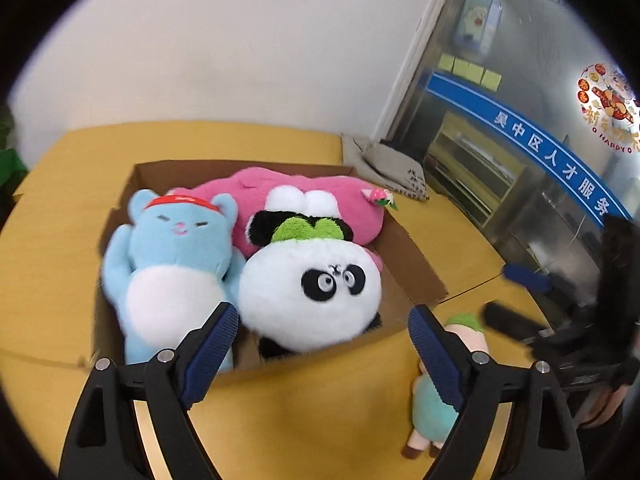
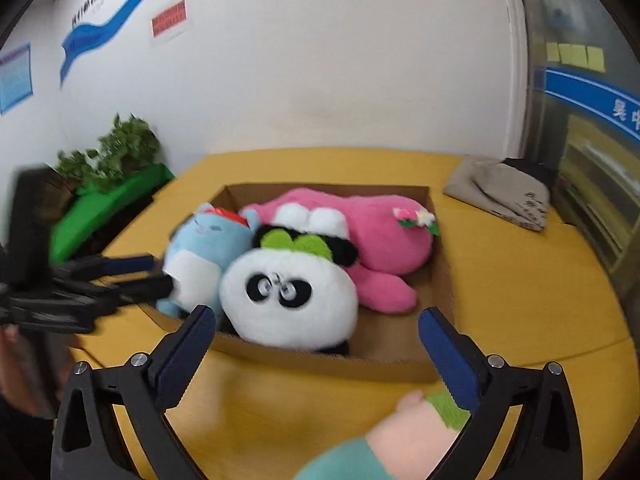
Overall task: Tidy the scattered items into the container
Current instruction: 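Open both tools and pull them back from the panda, then move both tools toward the pink-and-teal pig with green hair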
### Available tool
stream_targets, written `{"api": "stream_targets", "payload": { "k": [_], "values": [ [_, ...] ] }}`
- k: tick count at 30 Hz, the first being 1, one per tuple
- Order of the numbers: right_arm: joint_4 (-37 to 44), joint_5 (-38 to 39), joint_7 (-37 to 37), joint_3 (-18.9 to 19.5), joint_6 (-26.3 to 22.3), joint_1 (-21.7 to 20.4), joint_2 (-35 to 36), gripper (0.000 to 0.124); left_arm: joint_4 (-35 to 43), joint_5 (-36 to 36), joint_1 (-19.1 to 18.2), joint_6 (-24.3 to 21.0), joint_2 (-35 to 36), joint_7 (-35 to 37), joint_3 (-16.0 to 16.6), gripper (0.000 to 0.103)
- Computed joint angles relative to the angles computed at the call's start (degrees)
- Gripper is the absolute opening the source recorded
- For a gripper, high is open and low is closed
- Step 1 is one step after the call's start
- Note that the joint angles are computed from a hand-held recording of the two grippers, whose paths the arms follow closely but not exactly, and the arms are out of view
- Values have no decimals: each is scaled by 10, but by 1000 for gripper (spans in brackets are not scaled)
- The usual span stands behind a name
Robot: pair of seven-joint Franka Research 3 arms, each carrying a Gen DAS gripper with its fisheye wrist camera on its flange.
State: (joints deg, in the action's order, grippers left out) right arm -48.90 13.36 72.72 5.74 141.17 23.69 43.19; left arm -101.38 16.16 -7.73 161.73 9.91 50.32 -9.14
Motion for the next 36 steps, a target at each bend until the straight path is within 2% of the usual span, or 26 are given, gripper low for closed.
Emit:
{"api": "stream_targets", "payload": {
  "k": [3, 7, 16, 24, 36],
  "values": [
    [-54, -4, 12, -6, 11, 4, -25, 103, -45, 56, -16, 3, -39, -82, 15, 89],
    [-130, -9, 8, -5, 37, 8, -66, 103, -80, 78, -15, 10, -61, -126, 8, 89],
    [-213, -1, -21, 7, 69, 5, -122, 103, -110, 99, -7, 18, -84, -162, -3, 89],
    [-230, -5, -19, 5, 68, 8, -131, 103, -108, 77, -7, 29, -76, -137, -8, 89],
    [-211, -20, -3, 0, 58, 17, -114, 103, -107, 46, -6, 40, -65, -112, -6, 89]
  ]
}}
